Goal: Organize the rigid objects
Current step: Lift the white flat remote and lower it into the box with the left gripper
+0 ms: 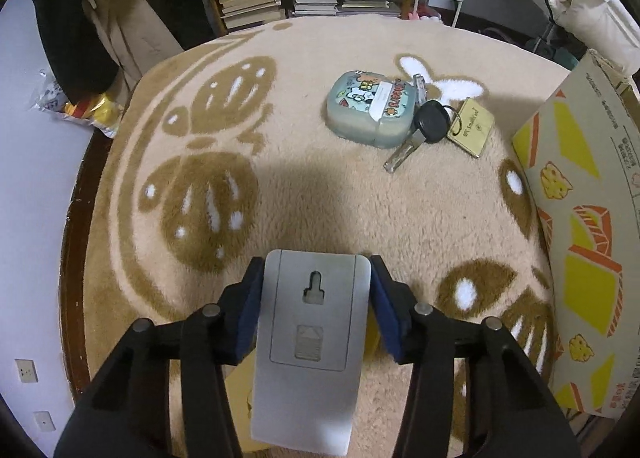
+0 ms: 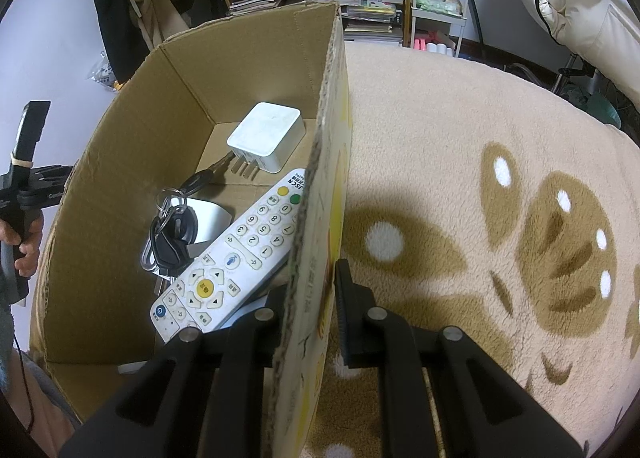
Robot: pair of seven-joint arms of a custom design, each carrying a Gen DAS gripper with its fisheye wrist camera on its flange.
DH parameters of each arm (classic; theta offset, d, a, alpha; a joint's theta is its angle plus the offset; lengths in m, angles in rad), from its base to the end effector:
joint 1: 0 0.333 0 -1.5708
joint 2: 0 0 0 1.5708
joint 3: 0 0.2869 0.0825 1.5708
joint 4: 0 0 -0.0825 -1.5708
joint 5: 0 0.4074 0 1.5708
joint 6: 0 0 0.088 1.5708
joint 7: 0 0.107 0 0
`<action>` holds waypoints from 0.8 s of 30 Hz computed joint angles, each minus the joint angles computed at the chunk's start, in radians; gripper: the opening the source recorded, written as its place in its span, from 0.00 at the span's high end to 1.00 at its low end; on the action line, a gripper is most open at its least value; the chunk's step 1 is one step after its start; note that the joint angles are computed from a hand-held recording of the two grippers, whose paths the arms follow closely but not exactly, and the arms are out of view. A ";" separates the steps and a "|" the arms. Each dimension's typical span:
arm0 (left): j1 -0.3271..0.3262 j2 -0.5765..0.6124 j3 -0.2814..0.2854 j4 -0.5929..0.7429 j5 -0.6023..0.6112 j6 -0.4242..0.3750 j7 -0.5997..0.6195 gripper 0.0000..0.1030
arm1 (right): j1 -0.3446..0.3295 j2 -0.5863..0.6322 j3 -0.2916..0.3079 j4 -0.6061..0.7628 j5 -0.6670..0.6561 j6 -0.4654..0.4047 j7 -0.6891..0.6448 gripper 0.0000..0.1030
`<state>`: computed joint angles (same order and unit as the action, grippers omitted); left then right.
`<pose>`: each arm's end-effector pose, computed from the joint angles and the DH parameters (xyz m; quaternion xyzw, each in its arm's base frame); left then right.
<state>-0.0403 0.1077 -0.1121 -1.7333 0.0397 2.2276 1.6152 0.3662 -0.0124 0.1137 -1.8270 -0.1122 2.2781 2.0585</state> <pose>0.6423 -0.0948 0.5146 -0.6166 0.7633 -0.1353 0.1374 0.5518 0.2845 0.5464 -0.7028 0.6716 -0.1163 0.2039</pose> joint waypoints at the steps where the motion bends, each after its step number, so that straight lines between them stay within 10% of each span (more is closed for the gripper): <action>1: -0.002 -0.009 0.000 -0.010 0.007 0.002 -0.005 0.53 | 0.000 0.000 0.000 0.000 0.000 0.000 0.000 0.86; 24: -0.007 -0.134 -0.019 -0.086 0.206 0.005 -0.231 0.54 | -0.003 -0.004 -0.001 -0.006 0.002 0.002 -0.007 0.86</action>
